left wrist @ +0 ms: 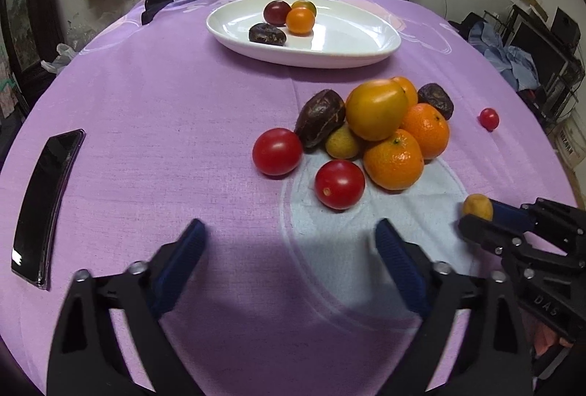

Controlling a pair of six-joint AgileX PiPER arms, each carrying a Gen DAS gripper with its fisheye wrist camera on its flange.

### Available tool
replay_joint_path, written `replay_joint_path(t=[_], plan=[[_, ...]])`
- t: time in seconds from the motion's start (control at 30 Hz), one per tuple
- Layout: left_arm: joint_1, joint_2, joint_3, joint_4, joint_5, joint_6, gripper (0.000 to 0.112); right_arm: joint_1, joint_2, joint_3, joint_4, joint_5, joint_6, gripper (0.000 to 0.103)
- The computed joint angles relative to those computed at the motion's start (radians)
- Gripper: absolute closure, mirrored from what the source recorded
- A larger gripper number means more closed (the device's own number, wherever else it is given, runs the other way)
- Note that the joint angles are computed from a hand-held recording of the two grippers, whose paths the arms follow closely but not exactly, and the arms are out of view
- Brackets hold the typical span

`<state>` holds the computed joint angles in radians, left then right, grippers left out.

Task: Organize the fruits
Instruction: 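Grasp the red cherry tomato with the left tool while the right tool holds the yellow plum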

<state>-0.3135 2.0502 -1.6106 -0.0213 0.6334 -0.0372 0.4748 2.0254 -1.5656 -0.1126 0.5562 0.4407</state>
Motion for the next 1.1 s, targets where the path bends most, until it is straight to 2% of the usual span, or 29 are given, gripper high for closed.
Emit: replay_joint_path(t=[0.03, 0.17, 0.33, 0.43, 0.53, 0.6, 0.63, 0.67, 0.73, 0.87, 1.0, 1.1], plan=[[-0.002, 0.011, -0.013, 0.004, 0.017, 0.002, 0.037, -0.004, -0.011, 0.017, 0.007, -0.020, -0.003, 0.076], [-0.031, 0.035, -0.056, 0.077, 0.038, -0.062, 0.040, -0.020, -0.012, 0.024, 0.054, -0.028, -0.047, 0.076], [-0.064, 0.059, -0.092, 0.138, 0.043, -0.088, 0.045, -0.013, -0.021, 0.036, 0.037, -0.034, -0.046, 0.076], [-0.061, 0.089, -0.151, 0.106, 0.074, -0.057, 0.054, -0.007, -0.019, 0.031, 0.015, -0.029, -0.036, 0.076], [-0.060, 0.106, -0.169, 0.098, 0.055, -0.064, 0.057, -0.013, -0.014, 0.026, 0.028, -0.023, -0.039, 0.076], [-0.062, 0.101, -0.152, 0.092, 0.027, -0.048, 0.064, -0.022, -0.007, 0.019, 0.060, -0.017, -0.058, 0.076], [-0.060, 0.095, -0.144, 0.056, 0.019, -0.007, 0.077, -0.027, -0.004, 0.016, 0.075, -0.014, -0.067, 0.076], [-0.062, 0.089, -0.132, 0.042, 0.009, 0.016, 0.083, -0.028, -0.004, 0.016, 0.079, -0.014, -0.070, 0.076], [-0.069, 0.081, -0.118, 0.066, -0.001, 0.004, 0.083, -0.028, -0.005, 0.018, 0.094, -0.021, -0.086, 0.076], [-0.041, 0.040, -0.071, -0.039, 0.010, 0.063, 0.083, -0.045, -0.013, 0.040, 0.165, -0.048, -0.130, 0.076], [-0.013, -0.032, 0.021, -0.110, -0.016, 0.110, 0.083, -0.063, -0.018, 0.058, 0.231, -0.070, -0.165, 0.076], [0.012, -0.083, 0.081, -0.187, -0.026, 0.184, 0.083, -0.046, -0.021, 0.053, 0.139, -0.063, -0.077, 0.076]])
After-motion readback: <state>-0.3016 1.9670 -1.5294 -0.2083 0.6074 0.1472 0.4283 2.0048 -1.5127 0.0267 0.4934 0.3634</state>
